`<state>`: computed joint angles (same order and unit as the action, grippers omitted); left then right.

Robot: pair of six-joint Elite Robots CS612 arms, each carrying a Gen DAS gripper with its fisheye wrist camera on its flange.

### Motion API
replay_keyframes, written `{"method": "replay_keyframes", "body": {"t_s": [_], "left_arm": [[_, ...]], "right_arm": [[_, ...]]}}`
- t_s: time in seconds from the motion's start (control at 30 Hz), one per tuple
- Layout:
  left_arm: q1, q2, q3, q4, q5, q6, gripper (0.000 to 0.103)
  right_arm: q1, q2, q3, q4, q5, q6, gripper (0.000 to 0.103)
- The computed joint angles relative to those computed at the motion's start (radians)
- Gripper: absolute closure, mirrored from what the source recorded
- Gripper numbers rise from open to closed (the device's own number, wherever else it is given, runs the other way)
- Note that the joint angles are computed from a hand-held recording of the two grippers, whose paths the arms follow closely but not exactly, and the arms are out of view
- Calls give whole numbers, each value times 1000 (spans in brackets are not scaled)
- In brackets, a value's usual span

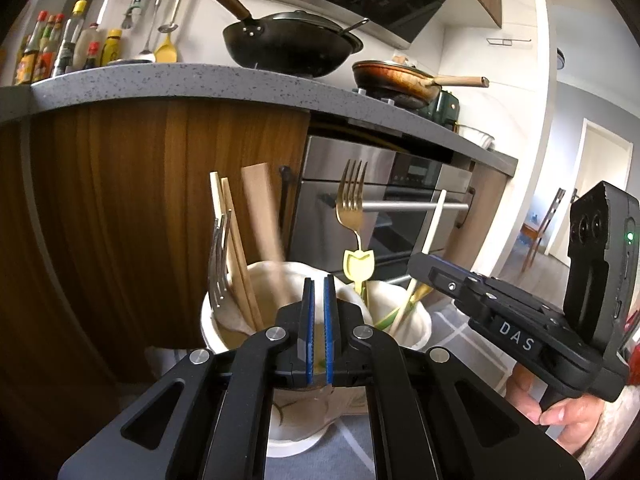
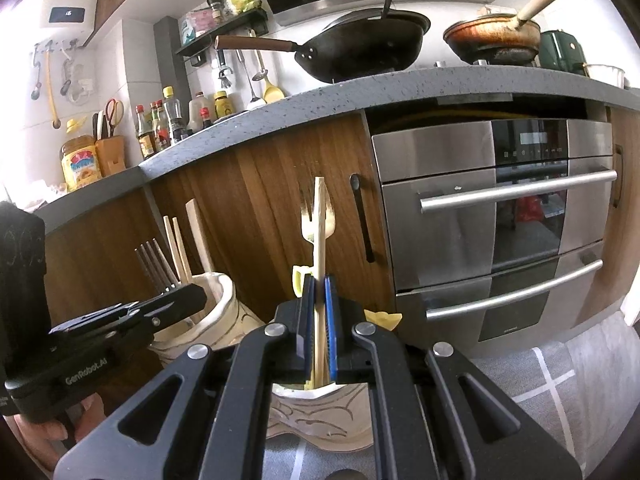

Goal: Organize utensils
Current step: 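Lower the chopsticks into the holder's cups and open both grippers, then withdraw both grippers back over the remaining spoons on the cloth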

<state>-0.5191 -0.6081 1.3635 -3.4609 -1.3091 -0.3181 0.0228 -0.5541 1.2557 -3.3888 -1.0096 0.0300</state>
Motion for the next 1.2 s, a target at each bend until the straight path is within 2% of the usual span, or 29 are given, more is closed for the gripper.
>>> {"method": "replay_keyframes", "body": {"t_s": [0.17,0.2,0.27,0.33,0.43,0.57,0.63,0.7,0.73,0.87,0.93,1.0,1.03,1.07,1.2], "left_arm": [[0,2,-4,3,-1,9,97],[1,2,-5,3,-2,11,95],[-1,2,-4,-5,5,10,84],[0,0,-2,-10,5,6,81],[0,-4,3,-14,5,-4,76],[-4,-14,15,-38,14,1,61],[-6,-23,24,-37,10,-2,58],[-7,-30,32,-43,8,-10,45],[-9,-36,40,-52,17,-15,35],[-19,-59,73,-81,33,-5,32],[-28,-71,91,-91,59,9,31],[-36,-81,108,-101,86,21,23],[-42,-87,119,-110,106,25,15],[-46,-92,130,-119,120,27,11],[-55,-112,163,-117,138,23,10]], "right_arm": [[1,1,-6,14,-4,0,98],[2,1,-7,16,-4,0,98],[2,0,-8,19,-5,0,97],[2,-2,-7,26,-7,-2,94],[-1,-6,-7,43,11,12,69],[-8,-14,-2,40,34,29,60],[-12,-24,8,31,37,42,53],[-19,-33,19,17,47,62,46],[-22,-39,27,7,51,71,45],[-38,-64,59,-19,66,90,36],[-46,-77,80,-30,71,92,25],[-56,-91,104,-41,84,96,15],[-62,-97,116,-48,94,98,11],[-66,-101,124,-50,98,96,9],[-83,-129,179,-45,84,63,6]]}}
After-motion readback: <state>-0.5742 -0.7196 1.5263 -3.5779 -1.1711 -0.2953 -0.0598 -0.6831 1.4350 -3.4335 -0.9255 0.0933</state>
